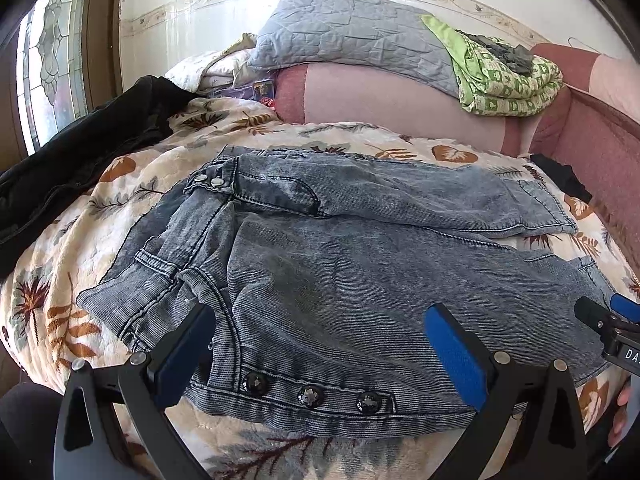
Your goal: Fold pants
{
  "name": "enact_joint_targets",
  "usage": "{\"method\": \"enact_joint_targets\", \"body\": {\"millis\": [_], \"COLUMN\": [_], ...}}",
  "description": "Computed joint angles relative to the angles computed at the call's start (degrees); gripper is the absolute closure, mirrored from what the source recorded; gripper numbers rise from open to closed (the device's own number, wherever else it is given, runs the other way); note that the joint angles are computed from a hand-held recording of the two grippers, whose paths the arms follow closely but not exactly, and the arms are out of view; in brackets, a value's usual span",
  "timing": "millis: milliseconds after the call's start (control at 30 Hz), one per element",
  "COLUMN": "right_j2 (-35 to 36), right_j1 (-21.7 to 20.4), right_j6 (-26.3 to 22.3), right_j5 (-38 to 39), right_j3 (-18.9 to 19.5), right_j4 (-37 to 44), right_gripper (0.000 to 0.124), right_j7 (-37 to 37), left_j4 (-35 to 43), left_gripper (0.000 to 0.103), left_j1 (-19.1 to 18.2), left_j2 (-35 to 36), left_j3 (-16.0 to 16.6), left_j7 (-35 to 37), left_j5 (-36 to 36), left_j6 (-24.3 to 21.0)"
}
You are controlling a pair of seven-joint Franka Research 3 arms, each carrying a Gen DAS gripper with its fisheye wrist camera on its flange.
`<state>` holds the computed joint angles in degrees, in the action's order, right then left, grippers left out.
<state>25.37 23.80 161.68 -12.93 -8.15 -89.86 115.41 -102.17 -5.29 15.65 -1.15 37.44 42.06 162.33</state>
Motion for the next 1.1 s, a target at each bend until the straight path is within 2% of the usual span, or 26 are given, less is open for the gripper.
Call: {"method": "enact_joint_targets", "body": {"millis": [833, 900, 1000, 1033, 1100], "right_j2": [-0.7, -2.0, -5.4, -6.7, -8.9], "right_j1": [0.2, -3.8, -13.8, -15.4, -16.5], "right_j6": [0.2, -0.4, -2.6, -5.0, -12.4], "right_j5": [-1.0, 5.2, 24.8, 29.0, 32.8], "right_j3": [-0.6, 3.8, 13.5, 14.1, 12.4], "right_j4": [-1.1, -1.9, -4.6, -5.4, -6.1], "right_gripper": [0.021, 0.021, 0.021, 0.021, 0.021], "right_j7": [1.8, -2.0, -12.3, -13.6, -12.3], "left_j4": [-1.3, -1.5, -2.4, -2.8, -2.3], "left_gripper": [0.0, 0.0, 0.0, 0.0, 0.0], "left_j1": [0.8, 2.9, 6.4, 7.7, 9.5], "left_j2": [-1.2, -1.7, -3.4, -4.0, -4.4], "left_j3": [-0.3, -2.1, -4.6, -5.4, -6.1], "left_j7": [0.0, 4.2, 10.6, 13.4, 18.0], "left_j5": [-1.0, -6.4, -18.0, -22.2, -29.1], "left_j6": [0.9, 0.5, -0.8, -1.4, -5.1]}}
